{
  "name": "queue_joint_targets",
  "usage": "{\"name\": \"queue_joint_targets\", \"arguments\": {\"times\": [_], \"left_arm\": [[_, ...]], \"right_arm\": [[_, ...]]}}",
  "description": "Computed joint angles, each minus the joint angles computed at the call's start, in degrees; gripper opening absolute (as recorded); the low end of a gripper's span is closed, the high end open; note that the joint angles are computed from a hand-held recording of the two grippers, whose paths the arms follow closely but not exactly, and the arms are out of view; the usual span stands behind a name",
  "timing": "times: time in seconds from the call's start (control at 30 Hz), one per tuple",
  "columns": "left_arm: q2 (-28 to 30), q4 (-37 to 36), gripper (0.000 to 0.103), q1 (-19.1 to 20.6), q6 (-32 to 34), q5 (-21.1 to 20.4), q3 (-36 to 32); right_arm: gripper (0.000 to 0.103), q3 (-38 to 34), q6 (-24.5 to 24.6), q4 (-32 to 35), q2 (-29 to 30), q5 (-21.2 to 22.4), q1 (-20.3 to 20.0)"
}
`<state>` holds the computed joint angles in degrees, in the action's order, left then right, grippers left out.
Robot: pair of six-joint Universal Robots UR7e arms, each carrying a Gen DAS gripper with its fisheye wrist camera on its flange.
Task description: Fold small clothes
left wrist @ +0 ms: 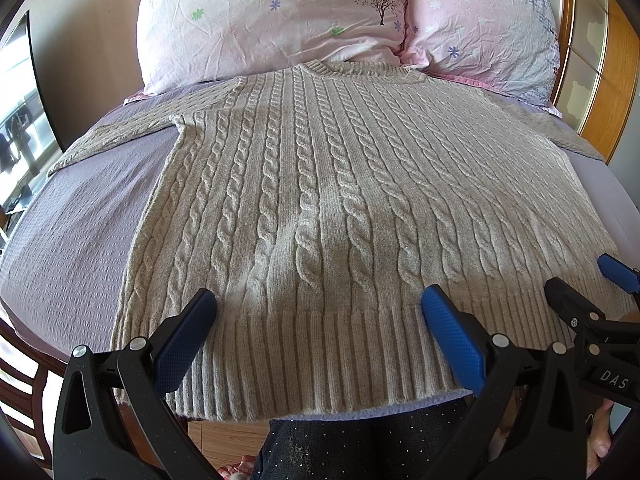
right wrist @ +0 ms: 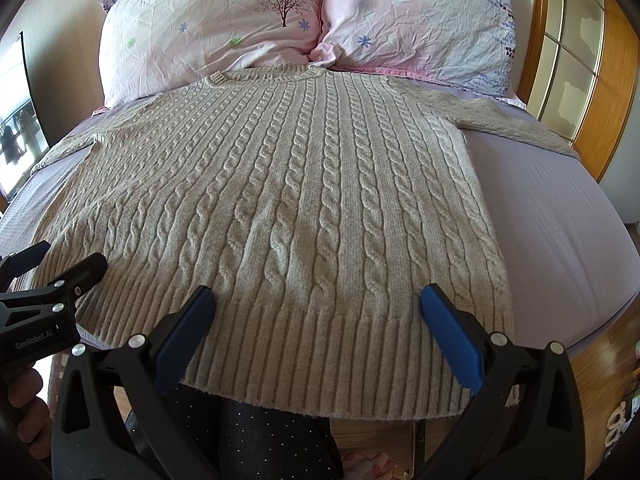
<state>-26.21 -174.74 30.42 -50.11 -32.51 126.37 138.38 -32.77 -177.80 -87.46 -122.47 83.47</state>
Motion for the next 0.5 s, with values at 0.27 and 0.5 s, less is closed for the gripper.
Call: {"name": "queue_joint_targets", "arguments": {"times": [0.27,0.5], "left_arm": [[0.0,-0.1,0.102,0.0,0.0,0.0,0.0],[0.8,-3.7,0.102,-1.1,2.0,1.8,0.5]], "right_arm": [[0.101,0.0,-0.2,-0.4,0.2,0.1,-0.1],[0.101,-0.6,-6.9,3.0,-4.1,13.1,-5.9]]}}
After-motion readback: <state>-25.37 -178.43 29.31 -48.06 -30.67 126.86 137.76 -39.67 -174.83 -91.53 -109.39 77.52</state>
